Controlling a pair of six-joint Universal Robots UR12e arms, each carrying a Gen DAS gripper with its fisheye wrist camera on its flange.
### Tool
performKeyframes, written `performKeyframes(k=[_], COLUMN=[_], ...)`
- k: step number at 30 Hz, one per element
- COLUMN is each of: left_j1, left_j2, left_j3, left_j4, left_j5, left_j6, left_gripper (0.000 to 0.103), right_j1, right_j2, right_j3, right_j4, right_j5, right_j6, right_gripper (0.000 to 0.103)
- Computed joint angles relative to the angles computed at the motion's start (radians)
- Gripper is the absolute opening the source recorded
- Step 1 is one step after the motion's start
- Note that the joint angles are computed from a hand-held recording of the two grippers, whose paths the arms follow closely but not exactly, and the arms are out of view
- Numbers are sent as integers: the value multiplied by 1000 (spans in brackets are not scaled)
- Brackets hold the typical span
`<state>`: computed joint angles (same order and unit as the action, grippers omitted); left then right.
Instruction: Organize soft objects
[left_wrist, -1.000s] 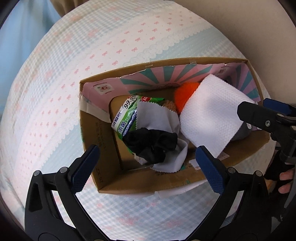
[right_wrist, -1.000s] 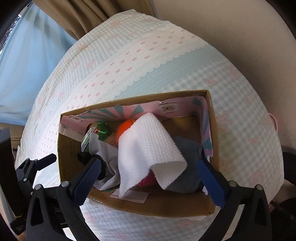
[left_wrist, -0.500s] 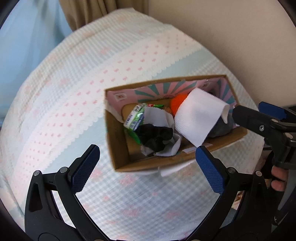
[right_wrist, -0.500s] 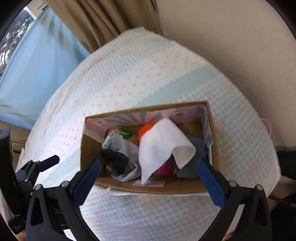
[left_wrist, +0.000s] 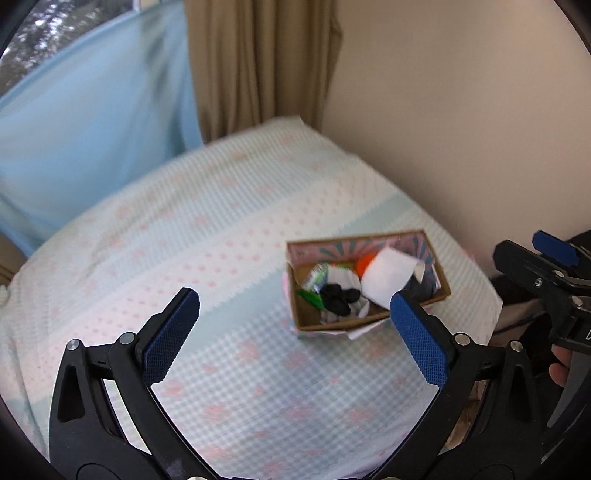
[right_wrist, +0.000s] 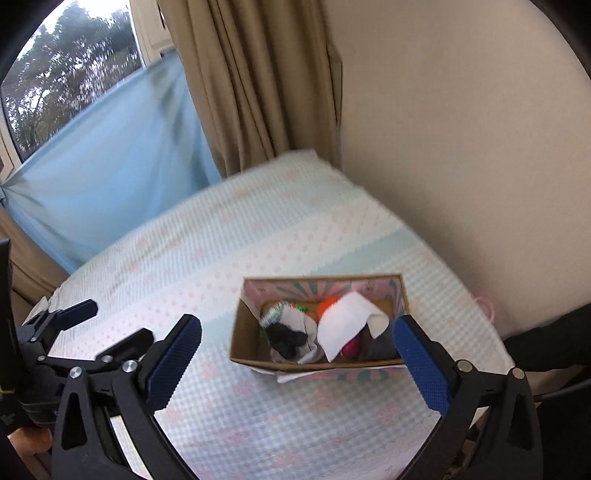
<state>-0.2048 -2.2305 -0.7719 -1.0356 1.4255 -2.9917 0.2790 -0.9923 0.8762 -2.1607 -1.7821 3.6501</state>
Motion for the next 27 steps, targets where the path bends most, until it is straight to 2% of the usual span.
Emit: performKeyframes(k=[4, 9, 14, 19, 27], left_j1=[25, 65, 91, 101, 98], left_j2=[78, 164, 231, 271, 280], left_j3=[-99, -206, -300, -364, -384], left_j4=[115, 248, 364, 440, 468], left_j5=[4, -42, -86, -97, -96], left_j6=[-6, -34, -31, -23, -28], left_gripper=[103, 103, 103, 103, 103], right_j1=[39, 83, 118, 150, 164], right_j2=[-17, -24, -34, -39, -47], right_j3=[-10, -28, -18, -11, -3], right_j4=[-31, -40, -75, -92, -101], right_j5=[-82, -165, -249, -330, -380], right_j6=[10, 3, 16, 22, 27], right_gripper=[103, 103, 103, 103, 103])
